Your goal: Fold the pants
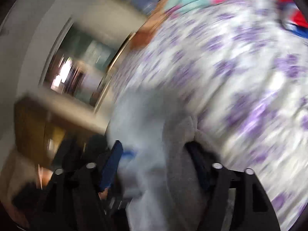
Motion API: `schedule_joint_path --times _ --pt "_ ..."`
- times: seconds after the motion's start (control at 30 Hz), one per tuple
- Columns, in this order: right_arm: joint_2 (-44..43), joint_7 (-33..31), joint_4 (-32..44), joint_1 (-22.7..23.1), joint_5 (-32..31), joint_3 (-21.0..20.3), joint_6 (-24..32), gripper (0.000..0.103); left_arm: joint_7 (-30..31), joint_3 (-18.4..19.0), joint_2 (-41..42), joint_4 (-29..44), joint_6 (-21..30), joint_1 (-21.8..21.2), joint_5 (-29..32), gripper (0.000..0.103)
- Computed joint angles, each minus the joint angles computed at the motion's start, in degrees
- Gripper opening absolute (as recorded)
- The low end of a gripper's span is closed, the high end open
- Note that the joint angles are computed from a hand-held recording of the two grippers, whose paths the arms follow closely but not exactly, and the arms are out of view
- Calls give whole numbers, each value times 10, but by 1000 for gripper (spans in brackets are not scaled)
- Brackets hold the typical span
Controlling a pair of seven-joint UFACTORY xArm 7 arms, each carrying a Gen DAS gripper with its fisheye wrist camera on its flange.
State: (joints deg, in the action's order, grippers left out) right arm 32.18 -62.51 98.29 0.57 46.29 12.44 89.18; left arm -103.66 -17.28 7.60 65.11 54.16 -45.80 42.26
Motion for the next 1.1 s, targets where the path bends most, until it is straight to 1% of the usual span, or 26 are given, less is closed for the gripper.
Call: schedule_joint_path --times 0.03,0.07,0.1,0.2,0.23,0.27,0.3,0.33,0.37,0.4,0.43,0.47,0.53,0.57,0.6,0.63,0.67,0.7,0.73,0.77,0.83,0.9,0.97,1.03,1.07,1.1 --pt "22 35 20 6 30 -11 -9 33 0 0 -2 -2 -2 0 0 88" --pt "31 46 26 -5 37 2 -20 18 -1 0 -5 -5 -4 1 -1 88" --pt "29 35 21 -11 51 5 -37 7 -1 0 -6 -7 -5 2 0 88" --pt "0 0 -13 -18 70 7 -92 6 1 -1 -5 -6 -4 3 0 88" --pt "-17 -22 -35 -14 69 5 -127 6 3 -1 -3 -3 -2 3 -1 88" --pt "-46 -49 -72 -3 65 0 -184 6 5 -1 -2 -2 -1 3 -1 88" --pt "-67 -53 -99 8 53 -5 -237 7 7 -1 -1 -2 -1 3 -2 88" --pt "-86 -54 -119 35 58 -34 -289 7 9 -1 -1 -2 -1 3 -3 88" --pt "-92 -51 -125 38 59 -40 -317 9 9 -1 -2 -2 0 3 -3 88" --pt "-96 -44 -123 25 66 -38 -321 10 10 -1 -3 -4 -1 3 -3 88" --pt "-105 -48 -125 -12 81 -16 -300 10 9 -2 -7 -7 -3 2 -3 87" --pt "-116 -59 -128 -40 95 -5 -256 10 9 -2 -12 -10 -4 3 -3 87" --pt "-147 -96 -153 -49 120 -30 -178 10 8 -5 -24 -16 -6 4 -4 87" --pt "-175 -120 -190 -74 118 -18 -149 9 7 -7 -30 -19 -3 6 -8 87" --pt "-201 -144 -227 -75 109 -24 -144 9 10 -9 -34 -21 4 8 -13 87" --pt "-217 -154 -257 -51 101 -46 -163 11 13 -11 -38 -26 7 11 -28 86" --pt "-218 -141 -288 -22 68 -70 -205 13 16 -13 -40 -30 7 14 -39 82" --pt "-200 -124 -302 -8 46 -84 -222 7 17 -16 -39 -29 15 13 -40 82" --pt "-175 -127 -298 -18 47 -84 -215 3 22 -22 -33 -20 33 9 -42 82" --pt "-170 -154 -300 -52 72 -75 -192 0 26 -25 -27 -13 47 5 -46 82" --pt "-189 -174 -319 -69 80 -86 -171 2 22 -29 -22 -6 69 -5 -51 82" --pt "-191 -192 -329 -77 75 -95 -155 0 6 -29 -30 -18 62 -9 -55 82" --pt "-192 -217 -339 -92 86 -104 -141 0 1 -32 -25 -10 74 -13 -55 82" --pt "-227 -236 -371 -104 107 -114 -147 12 9 -33 -6 21 111 -22 -51 83" --pt "-250 -251 -392 -105 123 -117 -148 26 14 -31 -1 33 117 -27 -42 83" --pt "-269 -278 -409 -111 142 -126 -143 42 17 -29 -1 43 106 -31 -23 83"
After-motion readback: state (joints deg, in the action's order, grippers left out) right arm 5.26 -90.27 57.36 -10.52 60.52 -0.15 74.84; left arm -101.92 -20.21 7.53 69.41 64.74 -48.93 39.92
